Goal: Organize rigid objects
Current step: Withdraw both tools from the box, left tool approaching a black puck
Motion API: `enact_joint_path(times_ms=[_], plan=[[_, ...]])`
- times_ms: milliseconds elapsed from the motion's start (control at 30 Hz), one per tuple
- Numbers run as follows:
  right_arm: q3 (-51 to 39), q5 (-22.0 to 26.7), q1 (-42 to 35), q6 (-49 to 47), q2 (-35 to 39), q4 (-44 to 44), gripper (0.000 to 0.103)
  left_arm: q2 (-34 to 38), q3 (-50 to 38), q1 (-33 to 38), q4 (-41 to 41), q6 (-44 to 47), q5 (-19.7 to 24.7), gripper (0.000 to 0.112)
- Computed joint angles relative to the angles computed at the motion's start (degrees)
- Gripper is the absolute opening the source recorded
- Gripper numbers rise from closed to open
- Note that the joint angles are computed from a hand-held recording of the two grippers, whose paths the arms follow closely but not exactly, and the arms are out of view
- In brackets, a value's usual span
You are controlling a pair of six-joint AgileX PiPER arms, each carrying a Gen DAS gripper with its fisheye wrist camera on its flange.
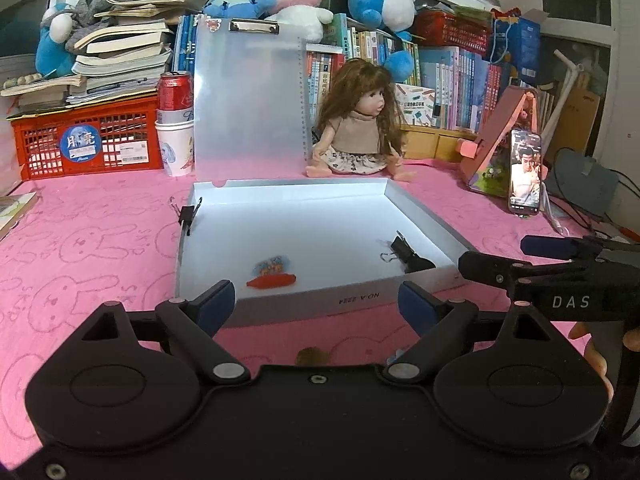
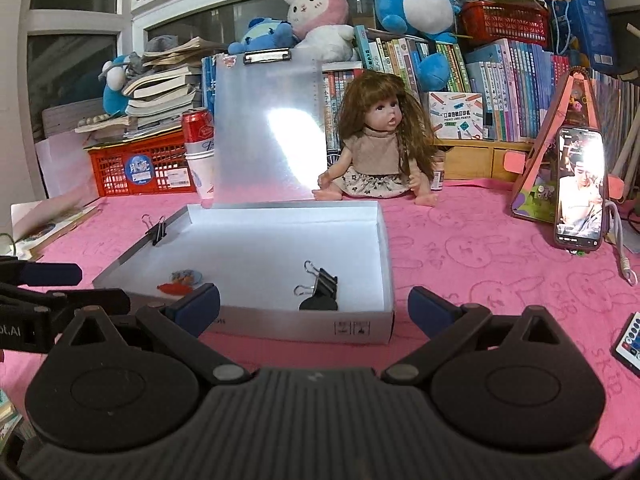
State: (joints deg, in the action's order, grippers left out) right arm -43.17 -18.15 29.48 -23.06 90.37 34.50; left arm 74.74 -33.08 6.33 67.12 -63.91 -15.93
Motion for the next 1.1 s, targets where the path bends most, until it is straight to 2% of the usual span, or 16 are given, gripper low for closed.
enact_joint_path(times_ms=[733, 933, 1033, 1100], plan=[[7.2, -5.7, 4.5, -1.2, 0.2, 2.7, 0.103, -2.4, 8.9, 5.4, -11.0, 12.8, -2.7, 0.089], [7.9, -7.9, 6.1, -2.9, 1.0, 2.7, 0.103, -2.6, 10.8, 4.8, -22.7, 24.7, -1.8, 0.088], [8.2, -10.7, 7.8, -6.5, 1.8, 4.4, 0.103, -2.2, 11.6, 3.9, -32.8, 33.7, -1.2, 0.088], [8.2, -13.4, 9.6, -10.8, 2.8, 7.1, 0.103, -1.7, 11.8, 3.9, -36.0, 36.7, -1.2, 0.088]])
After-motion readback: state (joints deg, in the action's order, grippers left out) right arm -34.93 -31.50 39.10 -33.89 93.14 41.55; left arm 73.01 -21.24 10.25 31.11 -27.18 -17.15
